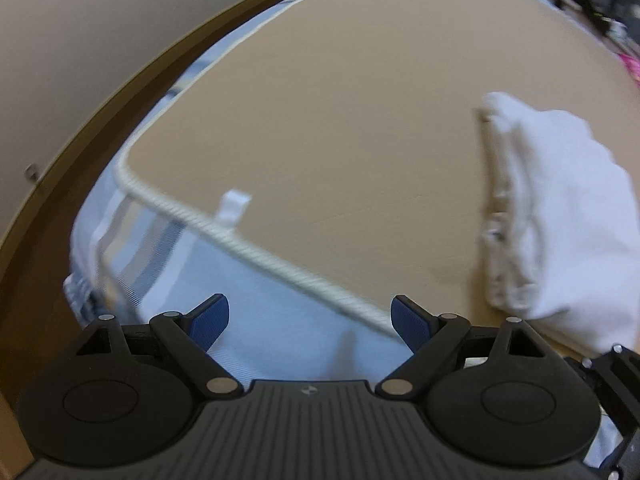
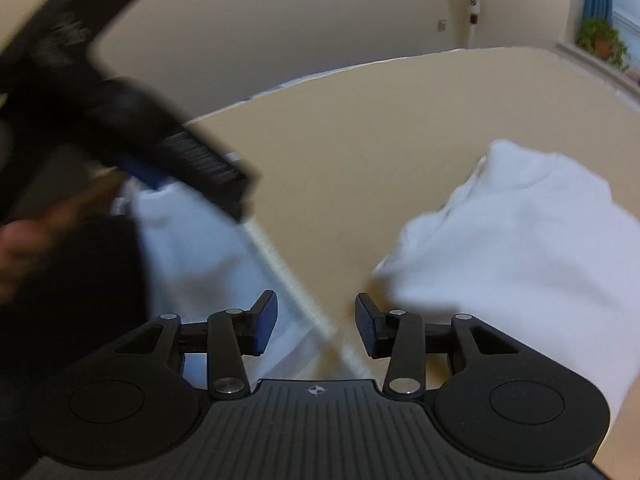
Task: Fold small clothes
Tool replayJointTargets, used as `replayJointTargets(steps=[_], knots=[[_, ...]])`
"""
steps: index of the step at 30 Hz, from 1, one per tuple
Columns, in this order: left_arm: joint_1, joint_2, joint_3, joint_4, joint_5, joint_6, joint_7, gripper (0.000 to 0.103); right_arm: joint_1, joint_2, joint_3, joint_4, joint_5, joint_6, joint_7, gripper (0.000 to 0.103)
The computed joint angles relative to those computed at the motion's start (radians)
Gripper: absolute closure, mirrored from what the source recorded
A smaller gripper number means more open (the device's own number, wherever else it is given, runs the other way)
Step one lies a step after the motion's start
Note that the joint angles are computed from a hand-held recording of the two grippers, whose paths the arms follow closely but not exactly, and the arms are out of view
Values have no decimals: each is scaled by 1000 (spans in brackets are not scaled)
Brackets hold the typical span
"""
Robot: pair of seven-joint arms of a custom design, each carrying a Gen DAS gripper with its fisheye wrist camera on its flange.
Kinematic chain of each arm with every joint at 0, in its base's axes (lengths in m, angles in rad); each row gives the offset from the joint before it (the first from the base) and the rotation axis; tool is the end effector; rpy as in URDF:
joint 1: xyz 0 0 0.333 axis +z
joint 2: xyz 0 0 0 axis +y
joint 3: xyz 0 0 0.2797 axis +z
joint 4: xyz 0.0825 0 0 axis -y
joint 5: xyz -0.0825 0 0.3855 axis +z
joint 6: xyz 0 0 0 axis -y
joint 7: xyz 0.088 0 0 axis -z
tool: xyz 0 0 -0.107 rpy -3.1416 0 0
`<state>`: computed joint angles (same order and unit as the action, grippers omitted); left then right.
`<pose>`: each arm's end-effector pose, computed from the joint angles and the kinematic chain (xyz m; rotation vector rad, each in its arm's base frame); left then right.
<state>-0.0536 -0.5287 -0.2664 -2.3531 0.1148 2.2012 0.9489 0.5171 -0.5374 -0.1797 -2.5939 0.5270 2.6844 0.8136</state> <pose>0.4241 -0.1468 0.5243 -2.2045 1.6921 -0.3684 0.4215 0.1297 0.4647 -2.1876 1.0372 -0.2972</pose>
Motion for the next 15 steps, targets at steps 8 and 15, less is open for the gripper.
replayJointTargets(steps=[8, 15], knots=[[-88, 141, -16, 108, -66, 147, 145, 12, -446, -130, 324, -189, -304, 295, 470, 57], [-39, 323, -43, 246, 228, -99, -96, 16, -632, -32, 459, -128, -455, 177, 670, 60]])
